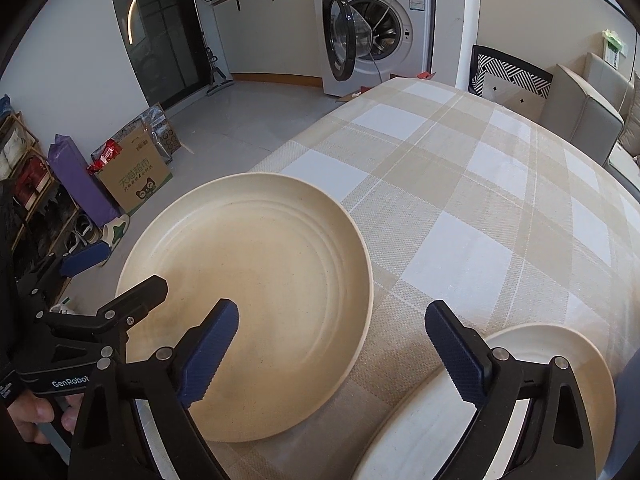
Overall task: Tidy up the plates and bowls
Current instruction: 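Lower both grippers onto the cream plate rim and close them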
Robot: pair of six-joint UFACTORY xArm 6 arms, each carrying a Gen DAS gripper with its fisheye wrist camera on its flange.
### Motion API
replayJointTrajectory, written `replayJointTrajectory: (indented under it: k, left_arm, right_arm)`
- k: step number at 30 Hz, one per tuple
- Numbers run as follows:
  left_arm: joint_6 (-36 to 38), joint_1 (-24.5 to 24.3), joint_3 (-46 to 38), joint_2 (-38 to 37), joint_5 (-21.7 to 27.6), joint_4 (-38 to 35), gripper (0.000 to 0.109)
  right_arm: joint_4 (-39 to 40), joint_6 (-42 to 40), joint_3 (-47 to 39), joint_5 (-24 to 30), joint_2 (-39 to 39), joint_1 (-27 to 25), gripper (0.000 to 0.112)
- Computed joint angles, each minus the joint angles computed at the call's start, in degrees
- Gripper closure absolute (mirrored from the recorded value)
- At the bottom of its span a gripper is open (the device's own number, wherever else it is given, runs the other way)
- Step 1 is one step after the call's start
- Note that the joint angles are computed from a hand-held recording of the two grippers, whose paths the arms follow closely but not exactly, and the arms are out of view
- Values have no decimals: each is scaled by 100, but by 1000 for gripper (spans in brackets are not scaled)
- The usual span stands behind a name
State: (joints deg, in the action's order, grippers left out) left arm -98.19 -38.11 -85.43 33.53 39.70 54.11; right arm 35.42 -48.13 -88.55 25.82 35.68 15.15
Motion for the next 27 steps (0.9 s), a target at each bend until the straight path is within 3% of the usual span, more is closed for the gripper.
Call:
replayJointTrajectory:
  k: [19,27]
  left_arm:
    - [169,60,-25,78,-112,-139,8]
    - [253,78,-34,110,-147,-231,18]
  right_arm:
    - [-874,608,-261,230,225,57,42]
    - [-1193,797,-304,300,276,79,51]
